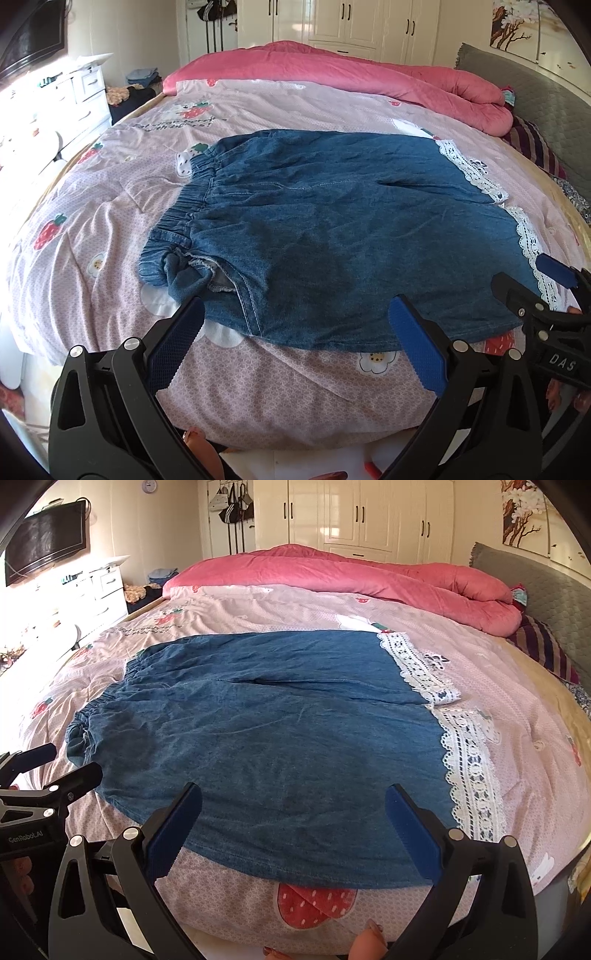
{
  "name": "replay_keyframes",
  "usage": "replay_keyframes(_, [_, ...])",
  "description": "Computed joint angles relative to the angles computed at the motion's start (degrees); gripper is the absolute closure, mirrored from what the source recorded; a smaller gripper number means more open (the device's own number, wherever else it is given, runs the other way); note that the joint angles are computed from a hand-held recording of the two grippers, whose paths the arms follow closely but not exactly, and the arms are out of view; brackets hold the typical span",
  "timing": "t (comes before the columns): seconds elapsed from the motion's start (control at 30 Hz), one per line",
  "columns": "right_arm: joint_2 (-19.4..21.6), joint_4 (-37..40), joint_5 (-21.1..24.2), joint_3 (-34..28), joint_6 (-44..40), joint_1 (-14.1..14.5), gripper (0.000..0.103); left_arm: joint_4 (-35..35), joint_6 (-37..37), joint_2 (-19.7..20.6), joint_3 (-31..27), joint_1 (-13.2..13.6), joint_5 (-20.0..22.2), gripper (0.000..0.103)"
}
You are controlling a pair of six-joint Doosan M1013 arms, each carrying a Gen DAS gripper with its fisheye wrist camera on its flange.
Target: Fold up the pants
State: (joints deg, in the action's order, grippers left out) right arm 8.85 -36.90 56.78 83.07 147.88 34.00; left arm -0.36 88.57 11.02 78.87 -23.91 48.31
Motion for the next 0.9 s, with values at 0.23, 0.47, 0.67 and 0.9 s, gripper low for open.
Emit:
replay_keyframes(0.23, [1.4, 10.5, -3.5, -2.8, -11.5, -4.5, 0.004, -5.9, 5.1, 3.2, -4.9, 3.4, 0.4, 0.009])
replay_keyframes(0.47, [7.3, 23.5, -3.5, -12.1, -30.2, -9.7, 0.004, -3.4, 6.6, 12.0, -18.9, 5.7, 6.0, 0.009])
replay_keyframes(0.67, [16.1, 29.3, 0.7, -25.1, -46.9, -12.5, 0.004, -1.8, 9.3, 22.0, -33.1, 6.7, 14.9, 0.009])
replay_keyframes(0.9, [25.5, 33.9, 7.7, -38.9, -55.8, -15.1, 0.004, -6.7, 17.6, 29.0, -43.2, 7.7, 20.0, 0.037])
